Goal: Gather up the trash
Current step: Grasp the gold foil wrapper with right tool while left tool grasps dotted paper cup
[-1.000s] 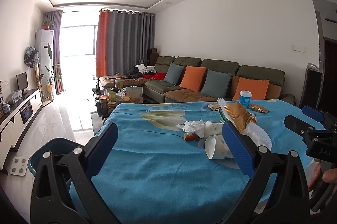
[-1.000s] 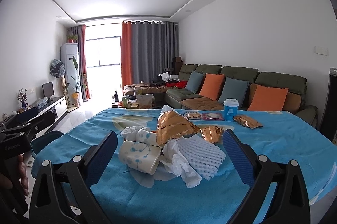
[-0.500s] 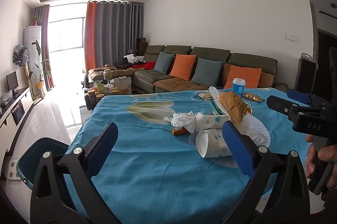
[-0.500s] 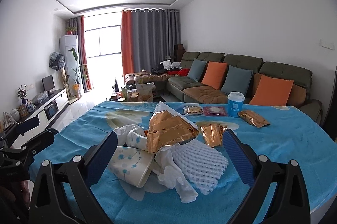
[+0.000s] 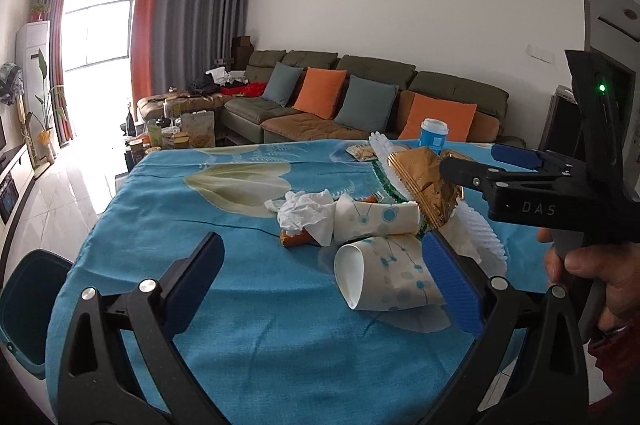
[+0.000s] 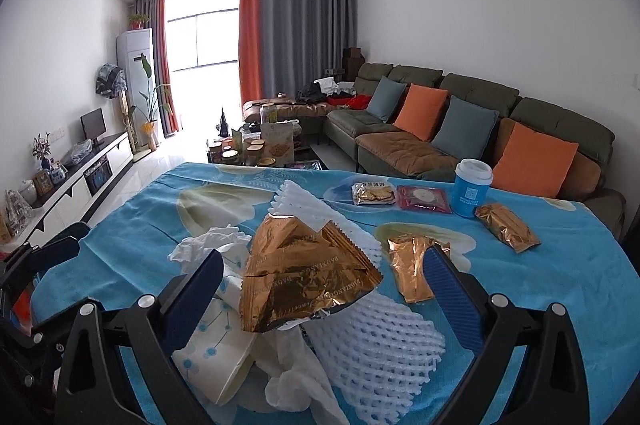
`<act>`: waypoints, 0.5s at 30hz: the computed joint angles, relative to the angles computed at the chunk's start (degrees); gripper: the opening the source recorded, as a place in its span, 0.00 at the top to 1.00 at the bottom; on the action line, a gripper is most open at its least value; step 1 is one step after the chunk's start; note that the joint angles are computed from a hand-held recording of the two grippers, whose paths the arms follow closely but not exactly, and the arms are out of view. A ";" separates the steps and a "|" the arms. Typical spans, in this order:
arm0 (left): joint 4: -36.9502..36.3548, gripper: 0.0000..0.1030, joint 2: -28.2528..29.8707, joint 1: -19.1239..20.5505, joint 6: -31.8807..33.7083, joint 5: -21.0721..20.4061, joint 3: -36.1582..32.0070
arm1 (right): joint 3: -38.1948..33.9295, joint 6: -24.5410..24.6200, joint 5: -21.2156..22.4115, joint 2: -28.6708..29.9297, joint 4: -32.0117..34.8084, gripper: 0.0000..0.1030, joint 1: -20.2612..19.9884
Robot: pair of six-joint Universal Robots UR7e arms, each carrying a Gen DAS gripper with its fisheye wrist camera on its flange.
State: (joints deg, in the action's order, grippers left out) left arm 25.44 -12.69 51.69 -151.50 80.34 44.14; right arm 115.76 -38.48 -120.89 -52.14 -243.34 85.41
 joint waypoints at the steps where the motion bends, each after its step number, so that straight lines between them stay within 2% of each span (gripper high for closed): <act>1: 1.94 0.05 1.46 0.02 -0.34 -0.06 -2.28 | -0.16 0.46 0.42 -0.41 1.74 0.07 -0.28; 6: 8.61 0.05 6.58 -0.09 -1.59 -0.01 -10.03 | -1.86 0.51 1.04 -1.14 7.83 0.18 -1.04; 10: 10.56 0.05 8.61 -0.42 -1.89 0.14 -12.62 | -2.39 1.11 1.58 -1.61 11.30 0.30 -1.53; 15: 14.24 0.05 11.84 -0.79 -2.64 0.46 -17.69 | -2.08 2.49 2.84 -2.37 14.12 0.40 -2.27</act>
